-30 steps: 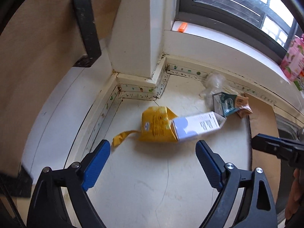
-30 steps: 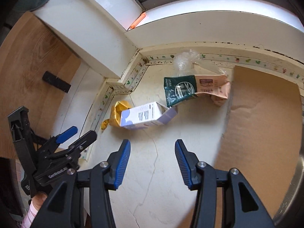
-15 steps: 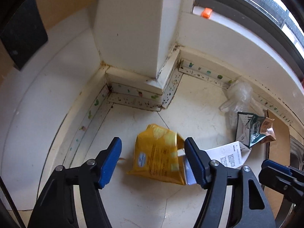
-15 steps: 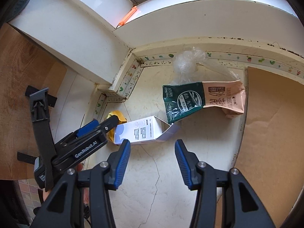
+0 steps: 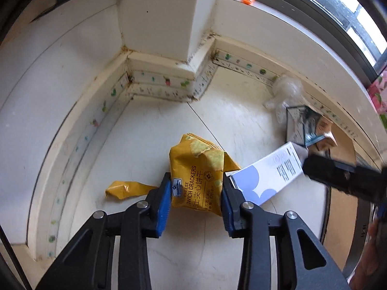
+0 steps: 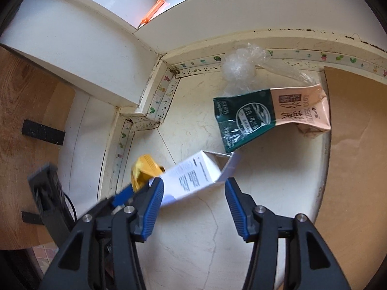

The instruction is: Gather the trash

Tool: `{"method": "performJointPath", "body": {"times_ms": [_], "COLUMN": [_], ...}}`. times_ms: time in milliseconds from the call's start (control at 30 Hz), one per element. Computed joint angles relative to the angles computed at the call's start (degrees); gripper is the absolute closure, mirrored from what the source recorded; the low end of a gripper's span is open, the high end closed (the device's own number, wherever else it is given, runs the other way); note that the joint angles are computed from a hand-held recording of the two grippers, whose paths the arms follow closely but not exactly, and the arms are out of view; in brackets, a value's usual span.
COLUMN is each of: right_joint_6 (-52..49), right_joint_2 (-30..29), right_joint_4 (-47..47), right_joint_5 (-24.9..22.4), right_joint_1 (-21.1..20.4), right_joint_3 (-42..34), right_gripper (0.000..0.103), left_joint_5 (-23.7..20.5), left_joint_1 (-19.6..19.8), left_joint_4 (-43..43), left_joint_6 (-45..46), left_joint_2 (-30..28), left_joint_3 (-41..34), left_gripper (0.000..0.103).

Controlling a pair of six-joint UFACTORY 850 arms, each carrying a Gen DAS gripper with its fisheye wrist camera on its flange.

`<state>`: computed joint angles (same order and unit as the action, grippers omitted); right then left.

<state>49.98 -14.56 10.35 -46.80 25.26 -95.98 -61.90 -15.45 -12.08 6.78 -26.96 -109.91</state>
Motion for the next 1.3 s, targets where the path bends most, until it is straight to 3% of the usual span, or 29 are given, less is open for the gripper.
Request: {"method": "performJointPath", "body": {"times_ms": [333,533,733,967,1300], "right_joint_6": [10.9,12.6,12.9,10.9,14.0], "right_joint_2": [-5.1,-8.8,-10.3,-7.6,2.5], "right_joint_4": [-5.6,-9.4,-12.5,-11.6,-13.4], "right_joint_5": [-7.5,-13.6,-16.2,-15.2,-14.2], "right_joint_1": [2.2,4.2,6.0,7.2,12.0], "right_joint_3": [-6.4,-11.1,-13.1,-9.7,-2.3], "right_gripper": [0.049,0.049,0.051,0.063,0.065], "left_joint_5": [0.6,0.9,0.4,-0.3,-4.1], "left_joint_1": [1.7,3.0,4.9,5.8,7.2], "left_joint_4": [-2.3,-2.7,-3.2,-3.7,-6.1], "left_joint_6": [3.5,4.7,5.3,5.7,9.2], "left_joint_2": [10.1,13.7,16.0,17.8,25.7], "left_joint_3": [11.0,13.8,15.1,15.9,19.9], "left_gripper": [0.07,0.071,0.071,0.072,0.072]}}
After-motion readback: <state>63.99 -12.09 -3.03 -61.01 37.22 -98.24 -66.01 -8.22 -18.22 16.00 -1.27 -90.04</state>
